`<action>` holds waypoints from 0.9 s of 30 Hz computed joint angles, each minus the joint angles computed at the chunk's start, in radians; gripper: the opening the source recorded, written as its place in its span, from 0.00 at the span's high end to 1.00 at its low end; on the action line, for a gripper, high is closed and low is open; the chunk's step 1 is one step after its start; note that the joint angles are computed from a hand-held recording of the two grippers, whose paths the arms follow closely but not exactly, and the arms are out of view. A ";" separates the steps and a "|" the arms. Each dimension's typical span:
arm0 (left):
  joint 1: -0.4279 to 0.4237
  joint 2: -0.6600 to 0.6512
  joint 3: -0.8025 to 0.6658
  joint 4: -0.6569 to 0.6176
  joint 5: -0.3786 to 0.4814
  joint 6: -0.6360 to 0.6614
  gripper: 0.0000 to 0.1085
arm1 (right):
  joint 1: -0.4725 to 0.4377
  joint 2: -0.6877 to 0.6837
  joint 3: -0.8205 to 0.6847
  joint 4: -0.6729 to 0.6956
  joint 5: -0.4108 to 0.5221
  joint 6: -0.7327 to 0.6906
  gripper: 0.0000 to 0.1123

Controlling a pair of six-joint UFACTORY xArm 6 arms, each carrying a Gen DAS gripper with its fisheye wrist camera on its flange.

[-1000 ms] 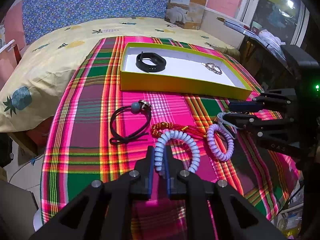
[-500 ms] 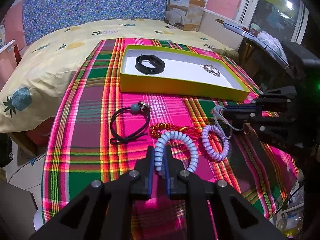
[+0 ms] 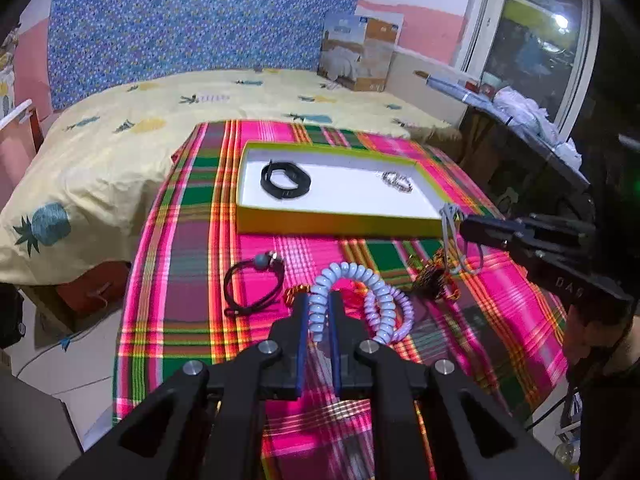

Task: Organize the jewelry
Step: 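Grasp the white coiled hair tie with the left tool while the right tool grasps grey wire loops, then carry the white coil and grey loops into the yellow box, opening both tools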

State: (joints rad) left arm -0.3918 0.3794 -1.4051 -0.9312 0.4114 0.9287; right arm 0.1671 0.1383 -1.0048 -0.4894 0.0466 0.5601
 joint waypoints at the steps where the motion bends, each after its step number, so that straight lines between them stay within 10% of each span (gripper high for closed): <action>1: -0.001 -0.005 0.002 -0.006 -0.004 0.008 0.91 | -0.002 -0.003 0.002 -0.024 -0.003 0.028 0.98; 27: 0.003 0.266 -0.399 0.264 0.049 -0.245 0.91 | -0.096 0.061 -0.094 -0.163 0.031 0.221 0.98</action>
State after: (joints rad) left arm -0.3891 0.6459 -1.8045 -0.6670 0.4599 0.6840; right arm 0.0706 0.1994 -1.0991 -0.6524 0.0779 0.7810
